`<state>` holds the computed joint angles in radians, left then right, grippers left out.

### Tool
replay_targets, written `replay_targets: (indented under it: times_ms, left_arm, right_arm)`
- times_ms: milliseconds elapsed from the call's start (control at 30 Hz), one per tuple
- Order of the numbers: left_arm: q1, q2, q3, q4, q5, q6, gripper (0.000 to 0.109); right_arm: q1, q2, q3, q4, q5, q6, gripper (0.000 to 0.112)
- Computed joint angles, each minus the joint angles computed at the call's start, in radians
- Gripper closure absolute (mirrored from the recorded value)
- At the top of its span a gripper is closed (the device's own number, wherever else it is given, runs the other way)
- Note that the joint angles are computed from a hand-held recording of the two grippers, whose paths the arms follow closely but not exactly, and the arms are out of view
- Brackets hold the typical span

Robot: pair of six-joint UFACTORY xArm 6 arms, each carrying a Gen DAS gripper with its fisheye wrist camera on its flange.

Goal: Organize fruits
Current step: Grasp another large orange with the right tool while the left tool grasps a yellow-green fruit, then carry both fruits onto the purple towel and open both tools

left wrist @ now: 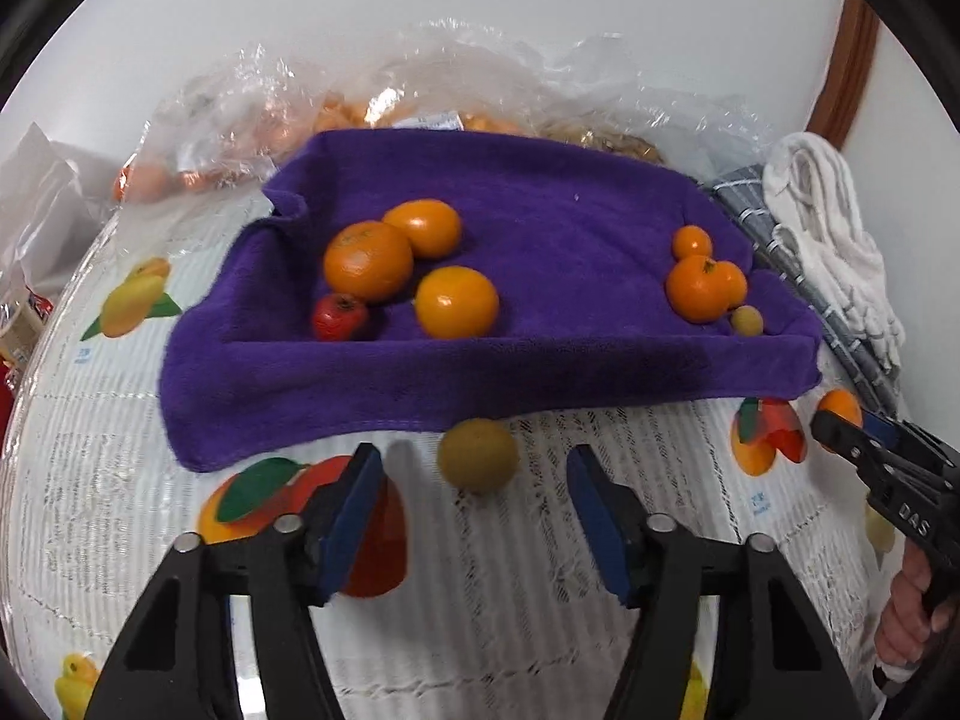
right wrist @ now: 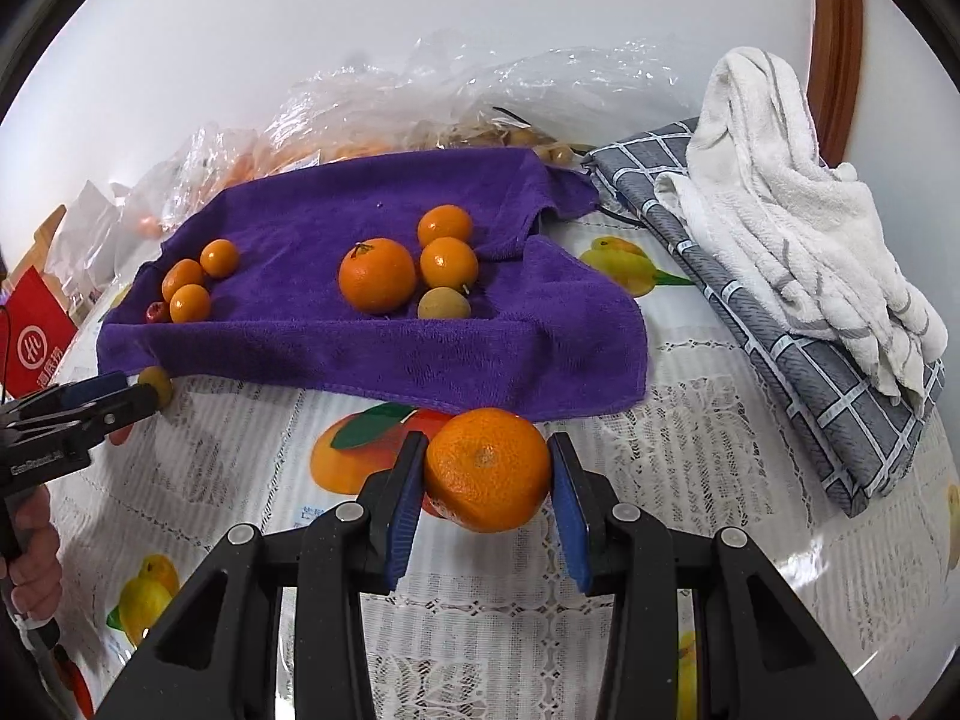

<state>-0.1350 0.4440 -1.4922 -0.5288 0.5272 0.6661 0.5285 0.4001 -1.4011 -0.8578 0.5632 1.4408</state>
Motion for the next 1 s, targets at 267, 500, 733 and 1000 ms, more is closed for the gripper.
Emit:
replay_targets:
  times_ms: [267, 500, 733, 1000]
  left_arm:
    - [-0.005, -0.029, 0.029, 0.086, -0.027, -0.045, 0.081]
    - [0.019, -0.135, 0.078, 0.126, -0.066, -0.054, 0.081]
    - [0.006, -0.213, 0.139, 0.215, -0.128, -0.134, 0.081]
    - [-0.005, -0.275, 0.165, 0.267, -0.082, -0.250, 0.081]
  right_arm:
    - [0.007, -0.017, 0.008, 0.002, -0.010, -0.007, 0.072]
    - [0.033, -0.071, -0.003, 0.000, 0.050, -0.034, 0.072]
    - [0.056, -0.109, -0.028, -0.004, 0.104, -0.048, 0.072]
    - [0.075, -0.158, -0.035, -0.025, 0.113, -0.024, 0.072]
